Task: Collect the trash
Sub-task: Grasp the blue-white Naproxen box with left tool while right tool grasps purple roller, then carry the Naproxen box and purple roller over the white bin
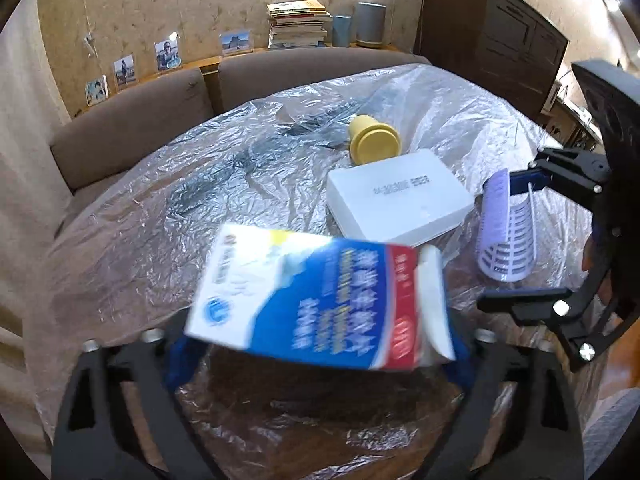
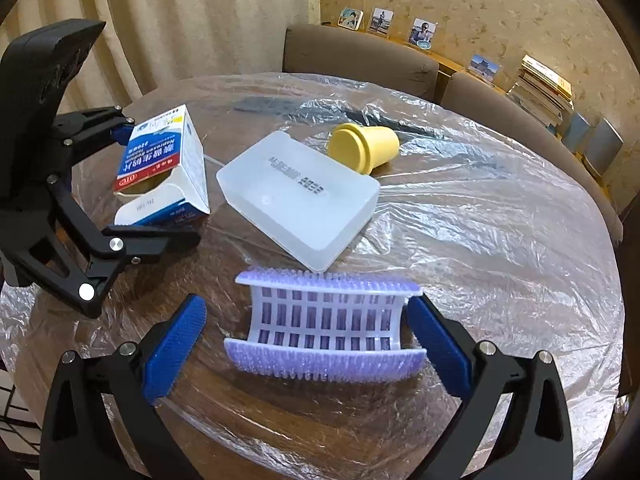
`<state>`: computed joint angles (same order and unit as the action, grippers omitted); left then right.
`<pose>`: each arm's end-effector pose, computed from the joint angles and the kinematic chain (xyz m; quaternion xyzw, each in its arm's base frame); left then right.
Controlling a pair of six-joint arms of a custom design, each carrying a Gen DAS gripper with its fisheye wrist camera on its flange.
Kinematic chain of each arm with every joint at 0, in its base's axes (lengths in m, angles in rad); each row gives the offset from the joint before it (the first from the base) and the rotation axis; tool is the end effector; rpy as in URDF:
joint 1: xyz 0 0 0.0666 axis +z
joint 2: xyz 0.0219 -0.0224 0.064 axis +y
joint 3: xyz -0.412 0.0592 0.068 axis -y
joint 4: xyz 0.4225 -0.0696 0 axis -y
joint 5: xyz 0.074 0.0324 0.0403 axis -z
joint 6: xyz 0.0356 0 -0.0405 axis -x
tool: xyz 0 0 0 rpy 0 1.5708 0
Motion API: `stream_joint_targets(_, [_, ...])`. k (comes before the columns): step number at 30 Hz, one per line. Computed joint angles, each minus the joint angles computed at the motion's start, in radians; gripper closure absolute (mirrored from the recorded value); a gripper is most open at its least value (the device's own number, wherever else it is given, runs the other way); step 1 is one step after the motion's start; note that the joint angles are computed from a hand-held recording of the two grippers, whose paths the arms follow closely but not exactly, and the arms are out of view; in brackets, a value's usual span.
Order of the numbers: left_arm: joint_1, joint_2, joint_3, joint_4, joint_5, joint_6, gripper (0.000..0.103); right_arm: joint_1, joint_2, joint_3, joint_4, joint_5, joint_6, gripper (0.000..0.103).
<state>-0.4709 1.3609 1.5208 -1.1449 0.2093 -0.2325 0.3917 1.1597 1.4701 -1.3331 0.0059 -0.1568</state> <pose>0.4239 -0.2246 0.5242 0.3563 0.8835 -0.1334 0.2732 0.3504 0.1441 0.5708 -0.1120 0.9561 0.0706 0.2613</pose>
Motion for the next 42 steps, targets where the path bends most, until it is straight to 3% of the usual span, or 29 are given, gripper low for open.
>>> stream_joint_targets(4, [0.004, -0.015, -0.012, 0.006, 0.002, 0.03, 0.019, 0.0, -0.017, -0.011, 0.012, 0.015, -0.005, 0.02])
stream_joint_targets(6, [-0.001, -0.027, -0.022, 0.014, -0.02, 0.045, 0.02, 0.0, -0.023, -0.013, 0.016, 0.028, -0.009, 0.032])
stream_joint_targets(16, [-0.047, -0.101, -0.076, 0.019, -0.109, 0.159, 0.02, -0.03, -0.066, -0.035, 0.039, -0.04, -0.066, 0.032])
stream_joint_targets(28, [-0.112, -0.2, -0.142, 0.029, -0.179, 0.326, 0.02, -0.031, -0.124, -0.061, 0.029, -0.059, -0.096, 0.032])
stream_joint_targets(42, [-0.23, -0.315, -0.198, 0.012, -0.276, 0.463, 0.02, -0.001, -0.219, -0.075, -0.004, -0.094, -0.115, 0.032])
